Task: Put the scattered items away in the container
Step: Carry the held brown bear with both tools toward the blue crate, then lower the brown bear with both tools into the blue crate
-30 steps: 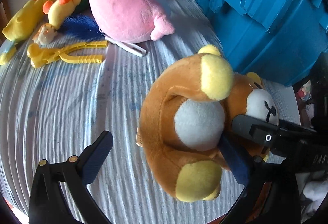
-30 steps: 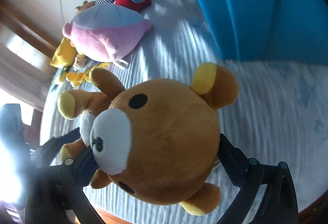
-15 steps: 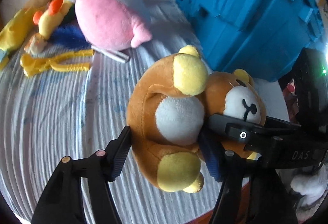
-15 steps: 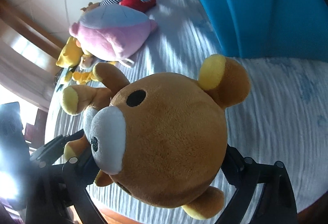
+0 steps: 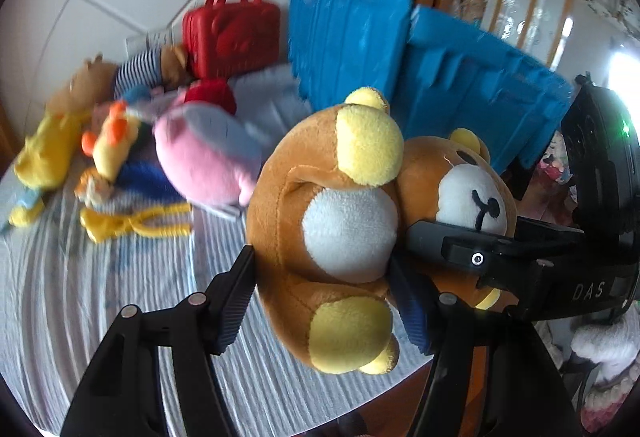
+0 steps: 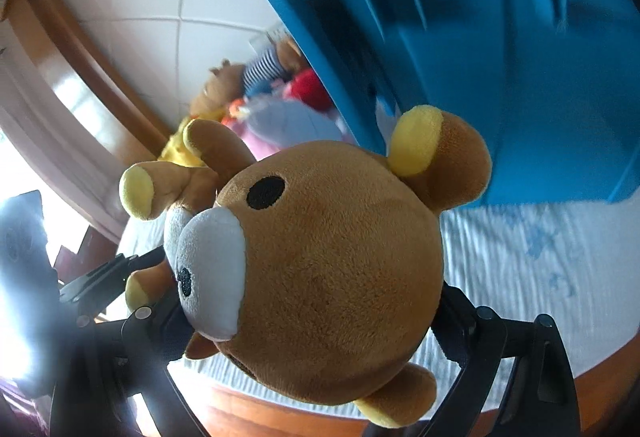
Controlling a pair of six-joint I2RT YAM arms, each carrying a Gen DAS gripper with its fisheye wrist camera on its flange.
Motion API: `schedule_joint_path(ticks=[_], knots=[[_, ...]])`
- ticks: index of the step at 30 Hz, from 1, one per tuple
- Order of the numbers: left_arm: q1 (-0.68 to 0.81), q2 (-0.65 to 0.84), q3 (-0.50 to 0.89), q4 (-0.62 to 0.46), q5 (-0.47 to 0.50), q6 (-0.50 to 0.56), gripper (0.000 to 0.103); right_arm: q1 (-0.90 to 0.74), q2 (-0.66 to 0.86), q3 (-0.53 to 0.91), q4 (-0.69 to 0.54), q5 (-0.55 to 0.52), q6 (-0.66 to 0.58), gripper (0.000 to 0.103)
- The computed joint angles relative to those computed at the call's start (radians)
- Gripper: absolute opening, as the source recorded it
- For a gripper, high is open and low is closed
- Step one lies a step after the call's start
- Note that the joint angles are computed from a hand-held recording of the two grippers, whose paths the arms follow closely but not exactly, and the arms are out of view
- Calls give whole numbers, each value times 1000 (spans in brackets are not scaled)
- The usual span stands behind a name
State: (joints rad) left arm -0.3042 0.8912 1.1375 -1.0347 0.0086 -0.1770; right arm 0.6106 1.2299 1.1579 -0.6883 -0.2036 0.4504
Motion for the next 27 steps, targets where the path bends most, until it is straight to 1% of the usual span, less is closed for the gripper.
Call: schedule_joint_path(ticks=[8,12,16,18,20,23,24,25,26,27], knots=[[-125,7,205,-95,-86,-13,64,61,-96,142,-130,116,14,97],[-214,67,344,-111,-151,-17,64,55,-122,233,-194,154,-2,97],[-287,166,487,-98,-203,-13,64,-7,-100,356,-236,150,-52,97],[-315,239,559,-69,-220,-2,64,-80,-85,410,-251,108,-93,97],[-336,320,636,-37,-233,14,64,-187,-64,461,-257,37,-146,97],[-361,481,761,26,-244,33,65,-403,-3,535,-253,-130,-240,97],[-367,549,818,44,-242,36,65,-455,21,557,-253,-169,-264,97],[-370,611,873,52,-240,35,65,-532,67,600,-260,-229,-302,97],[-373,672,932,55,-237,32,65,-599,116,647,-269,-280,-336,97],[-374,765,1027,53,-233,29,65,-648,162,687,-275,-319,-362,97]])
